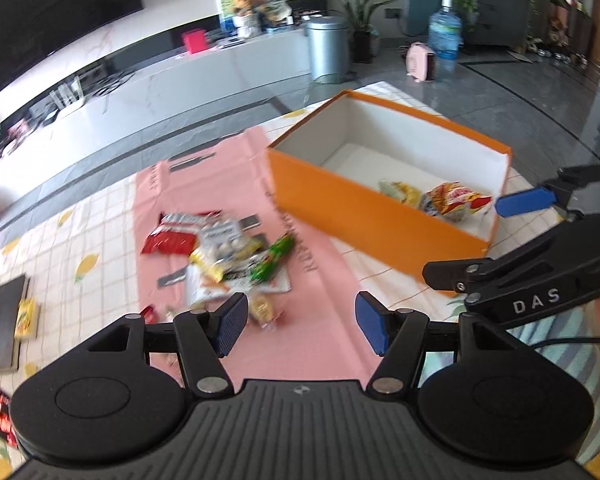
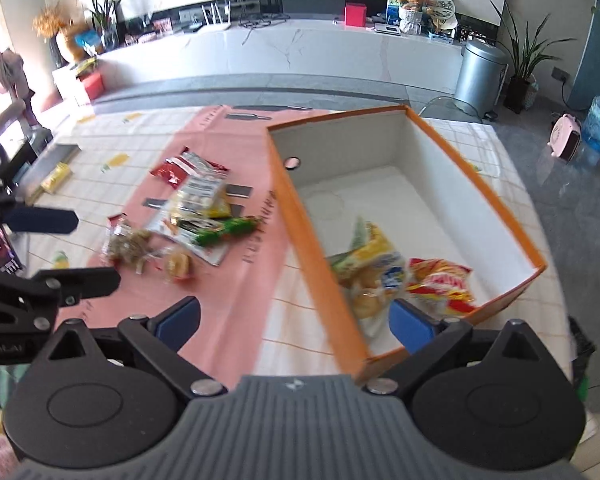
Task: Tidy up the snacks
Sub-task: 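Move both grippers back toward the remaining snacks, then grasp the clear nut bag with the left gripper while the right grasps the bun bag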
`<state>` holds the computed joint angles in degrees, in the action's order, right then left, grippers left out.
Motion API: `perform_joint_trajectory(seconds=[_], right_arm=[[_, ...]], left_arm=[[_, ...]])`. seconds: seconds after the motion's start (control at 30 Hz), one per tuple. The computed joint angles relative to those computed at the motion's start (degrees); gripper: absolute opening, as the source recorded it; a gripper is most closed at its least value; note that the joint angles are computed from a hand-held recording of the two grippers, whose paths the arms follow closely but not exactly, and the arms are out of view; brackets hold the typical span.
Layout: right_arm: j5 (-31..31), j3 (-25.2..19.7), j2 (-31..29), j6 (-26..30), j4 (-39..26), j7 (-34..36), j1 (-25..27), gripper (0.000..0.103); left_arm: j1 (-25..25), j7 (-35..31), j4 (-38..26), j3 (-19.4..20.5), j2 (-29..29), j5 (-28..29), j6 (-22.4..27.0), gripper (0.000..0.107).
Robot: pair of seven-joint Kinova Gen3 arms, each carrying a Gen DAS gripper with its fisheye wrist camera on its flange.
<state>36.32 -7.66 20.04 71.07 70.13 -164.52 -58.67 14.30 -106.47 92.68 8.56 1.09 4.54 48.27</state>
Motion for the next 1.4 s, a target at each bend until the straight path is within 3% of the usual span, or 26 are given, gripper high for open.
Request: perform_joint_trajectory(seconds=[0.13,0.4,0.5,0.7,1.0,1.2,1.4], right_arm=[[3.40,0.90,2.50,-1.34,-0.63,-7.20,-3.66,0.099],[5.76,3.20,7.67,-2.03,-3.91,-13.18,-8.00,0.099],[5.48,3.79,9.91,-0.94,-6.24,-11.52,-8.70,0.098],[4.07,5.25,12.80,-1.67,-8.70,-8.43,-8.93,0.085],[0.86,7.12,15.96,-6.29,-11.45,-4.72,-6.82,0.067],[0.56,8.79,18.02,-10.11,-13.13,-1.91,-5.71,0.064],[-2.46,9.46,21.27,-10.97,-16.79,2.82,-3.53,0.056]], left_arm=[[-2.45,-0.89,3.50,-2.17,-2.28,3.13,-1.06,0.073],[-6.47,-5.22,8.17,-5.23,-4.63,7.78,-3.58,0.073],[-8.51,-8.84,7.74,-7.14,-4.01,12.09,-1.76,0.073],[-13.49,-12.11,6.46,-8.79,-0.46,18.87,1.15,0.073],[-15.43,-13.21,6.81,-6.53,3.27,19.20,-3.13,0.073],[-15.96,-16.79,6.32,-5.02,6.36,21.48,-6.15,0.072],[-15.90,-13.85,4.92,-4.29,10.22,19.66,-8.85,0.072]])
